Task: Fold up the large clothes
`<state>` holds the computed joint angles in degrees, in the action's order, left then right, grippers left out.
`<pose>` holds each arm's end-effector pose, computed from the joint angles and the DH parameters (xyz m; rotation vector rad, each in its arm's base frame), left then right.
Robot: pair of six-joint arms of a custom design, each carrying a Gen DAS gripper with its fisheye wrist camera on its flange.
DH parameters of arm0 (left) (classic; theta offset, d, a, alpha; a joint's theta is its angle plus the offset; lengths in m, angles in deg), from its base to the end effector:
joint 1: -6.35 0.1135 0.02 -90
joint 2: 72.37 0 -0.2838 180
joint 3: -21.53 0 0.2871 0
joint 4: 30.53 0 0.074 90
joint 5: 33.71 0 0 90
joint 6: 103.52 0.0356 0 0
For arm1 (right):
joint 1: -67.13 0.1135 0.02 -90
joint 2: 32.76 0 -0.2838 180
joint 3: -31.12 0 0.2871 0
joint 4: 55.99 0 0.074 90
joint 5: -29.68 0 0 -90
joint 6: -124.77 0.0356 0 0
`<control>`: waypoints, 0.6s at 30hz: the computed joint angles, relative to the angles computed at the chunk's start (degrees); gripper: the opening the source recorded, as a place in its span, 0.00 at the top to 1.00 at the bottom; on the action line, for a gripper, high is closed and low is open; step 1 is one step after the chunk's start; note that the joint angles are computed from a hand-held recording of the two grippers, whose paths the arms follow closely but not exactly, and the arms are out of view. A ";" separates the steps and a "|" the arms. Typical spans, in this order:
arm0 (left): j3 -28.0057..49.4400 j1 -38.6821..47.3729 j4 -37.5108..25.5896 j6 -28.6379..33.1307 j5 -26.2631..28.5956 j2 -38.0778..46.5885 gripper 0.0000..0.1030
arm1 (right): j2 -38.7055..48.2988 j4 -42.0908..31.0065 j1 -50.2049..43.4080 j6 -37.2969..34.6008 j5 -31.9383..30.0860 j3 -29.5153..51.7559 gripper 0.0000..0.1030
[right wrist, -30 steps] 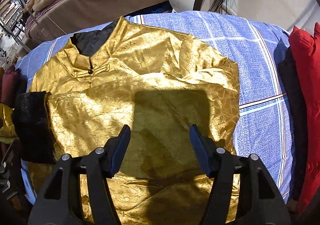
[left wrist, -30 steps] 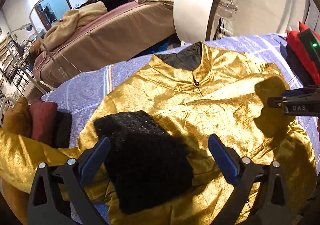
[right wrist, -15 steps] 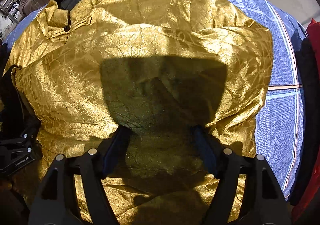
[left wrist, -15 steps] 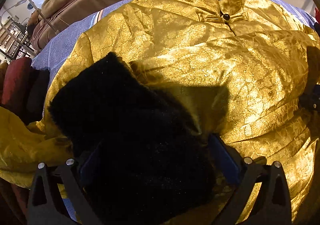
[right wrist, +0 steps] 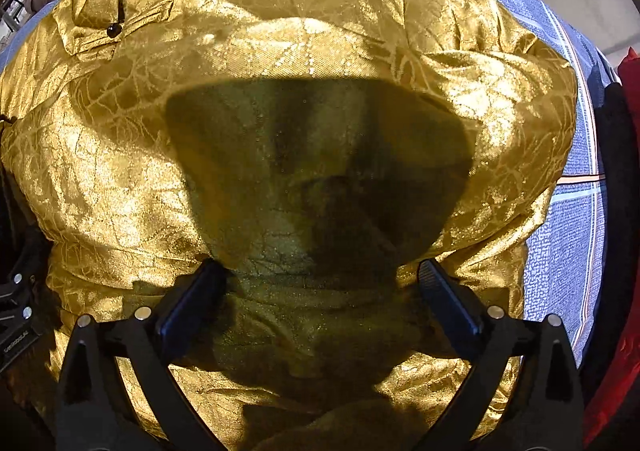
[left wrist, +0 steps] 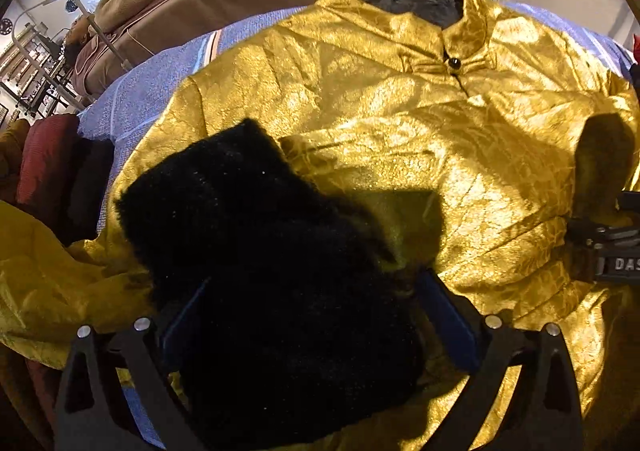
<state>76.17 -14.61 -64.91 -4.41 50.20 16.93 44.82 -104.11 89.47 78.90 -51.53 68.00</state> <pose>0.2739 -0.1009 0.1318 0.6911 2.6780 0.0935 0.1675 0.0630 0.0943 0.5760 2.9800 -0.1780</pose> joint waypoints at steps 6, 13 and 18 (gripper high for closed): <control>-2.03 9.07 -8.65 0.88 9.63 -16.13 0.06 | 1.02 0.73 2.29 3.65 0.37 0.58 0.05; 4.93 35.43 -20.45 11.55 20.05 -22.30 0.06 | 0.34 1.17 1.05 2.61 0.92 -0.46 0.05; 21.76 57.42 -25.10 14.59 28.59 -11.43 0.06 | -4.75 -6.92 1.84 2.60 1.70 3.37 0.05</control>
<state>97.93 42.81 -90.00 10.18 78.78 5.50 40.07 -111.04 91.31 81.51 -49.83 71.37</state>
